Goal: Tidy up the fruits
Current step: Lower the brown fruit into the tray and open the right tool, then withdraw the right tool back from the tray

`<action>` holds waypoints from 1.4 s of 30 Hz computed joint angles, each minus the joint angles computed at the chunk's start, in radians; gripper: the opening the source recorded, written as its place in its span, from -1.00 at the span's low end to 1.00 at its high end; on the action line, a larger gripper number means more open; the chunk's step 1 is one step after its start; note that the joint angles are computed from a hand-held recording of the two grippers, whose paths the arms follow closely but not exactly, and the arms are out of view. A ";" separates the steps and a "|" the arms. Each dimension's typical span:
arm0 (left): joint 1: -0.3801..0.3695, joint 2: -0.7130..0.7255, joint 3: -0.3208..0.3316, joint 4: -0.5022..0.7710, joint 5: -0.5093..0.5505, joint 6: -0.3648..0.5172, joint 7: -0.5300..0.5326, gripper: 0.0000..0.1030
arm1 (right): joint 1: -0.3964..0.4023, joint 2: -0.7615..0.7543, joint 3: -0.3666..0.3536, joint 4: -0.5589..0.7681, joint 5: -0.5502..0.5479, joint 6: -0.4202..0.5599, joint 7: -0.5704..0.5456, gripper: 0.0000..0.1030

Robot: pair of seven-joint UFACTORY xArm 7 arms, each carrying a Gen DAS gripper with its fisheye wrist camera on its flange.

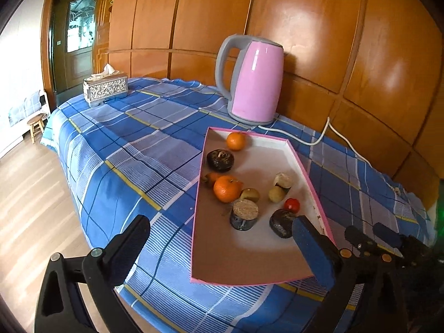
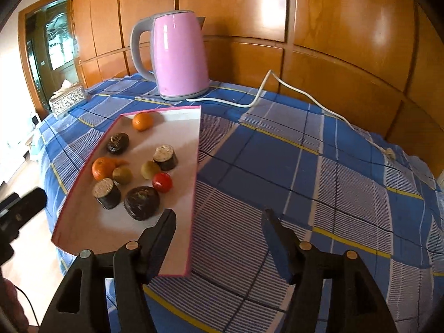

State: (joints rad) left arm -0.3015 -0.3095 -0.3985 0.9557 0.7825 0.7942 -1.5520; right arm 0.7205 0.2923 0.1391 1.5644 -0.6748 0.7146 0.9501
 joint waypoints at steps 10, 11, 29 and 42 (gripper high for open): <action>-0.022 0.037 -0.026 0.063 0.063 0.130 -0.018 0.99 | -0.003 -0.018 0.006 -0.022 -0.021 -0.003 0.022 0.26; -0.029 0.038 -0.019 0.063 0.060 0.128 -0.018 0.99 | -0.003 -0.018 0.006 -0.022 -0.020 -0.003 0.022 0.26; -0.064 0.040 -0.003 0.069 0.101 0.190 -0.067 0.99 | -0.002 -0.018 0.009 -0.024 -0.029 -0.006 0.022 0.26; -0.066 0.041 0.005 0.067 0.091 0.167 -0.054 0.99 | -0.001 -0.015 0.007 -0.021 -0.023 -0.005 0.017 0.26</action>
